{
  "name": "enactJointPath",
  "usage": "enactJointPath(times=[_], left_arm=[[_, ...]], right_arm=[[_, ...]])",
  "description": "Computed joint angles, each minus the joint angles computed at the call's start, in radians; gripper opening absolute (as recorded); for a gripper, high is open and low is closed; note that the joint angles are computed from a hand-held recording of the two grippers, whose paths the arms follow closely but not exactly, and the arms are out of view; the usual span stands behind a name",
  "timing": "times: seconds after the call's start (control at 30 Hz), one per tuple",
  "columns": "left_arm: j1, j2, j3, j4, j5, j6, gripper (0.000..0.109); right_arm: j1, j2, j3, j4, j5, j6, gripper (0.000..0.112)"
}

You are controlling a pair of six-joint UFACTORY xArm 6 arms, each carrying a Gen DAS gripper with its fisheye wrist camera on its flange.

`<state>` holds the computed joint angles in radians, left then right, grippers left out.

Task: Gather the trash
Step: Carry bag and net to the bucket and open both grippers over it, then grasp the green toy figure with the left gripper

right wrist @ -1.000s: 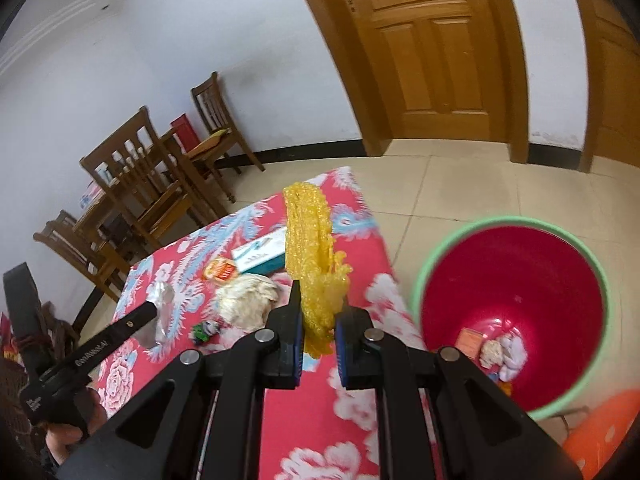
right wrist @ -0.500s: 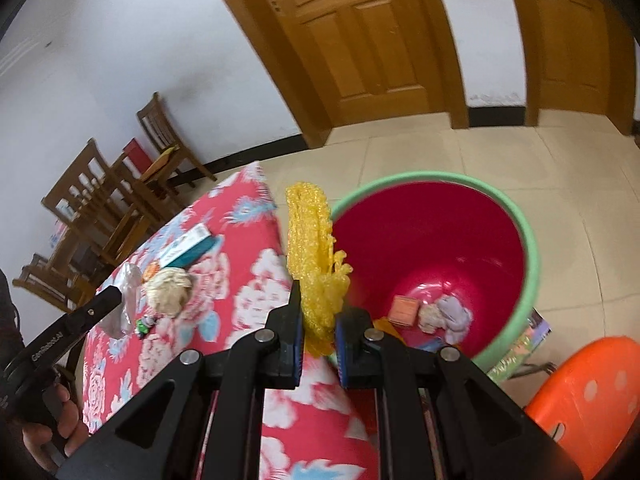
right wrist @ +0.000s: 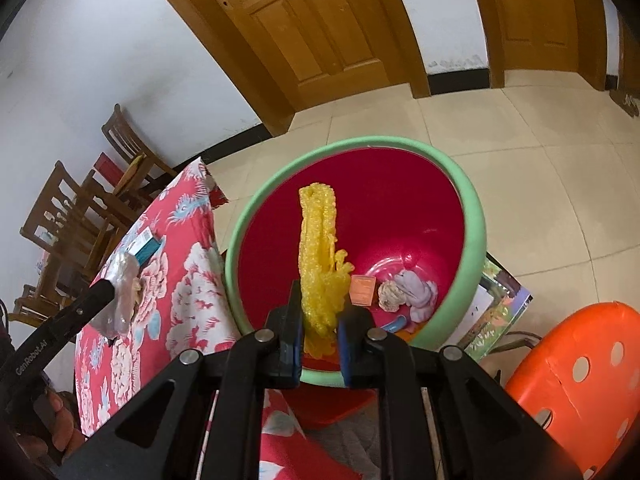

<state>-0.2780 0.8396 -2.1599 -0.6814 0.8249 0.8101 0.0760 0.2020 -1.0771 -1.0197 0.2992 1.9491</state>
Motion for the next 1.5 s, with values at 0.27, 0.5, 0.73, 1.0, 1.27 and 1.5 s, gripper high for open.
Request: enactJointPath(times=[0.27,0.5,0.73,1.0,1.27,1.5], left_arm=[[-0.044,0.017,-0.006,0.014,0.028,0.025,0.024],[-0.067,0.054,-0.054,0.034,0.065,0.019,0.024],[-0.072,0.099,-0.126,0.042,0.149,0.020,0.046],[-0.062,0.064,-0.068,0.053,0.095,0.005,0.049],[-0.018,0.047,-0.054,0.053,0.051,-0.024,0.049],[0.036,0.101,-0.149,0.072,0.041,-0.086,0.049]], right_arm=[[-0.031,-0.034,0.060,-0.033,-0.040,0.065,0.038],[-0.031,-0.059,0.081,-0.067,-0.037,0.111,0.044],[-0.024,-0.071,0.089,-0.100,-0.020,0.163,0.050],[-0.016,-0.085,0.091,-0.127,-0.007,0.193,0.055],[0.000,-0.073,0.071,-0.124,-0.010,0.181,0.057],[0.024,-0.048,0.030,-0.098,-0.003,0.137,0.058]])
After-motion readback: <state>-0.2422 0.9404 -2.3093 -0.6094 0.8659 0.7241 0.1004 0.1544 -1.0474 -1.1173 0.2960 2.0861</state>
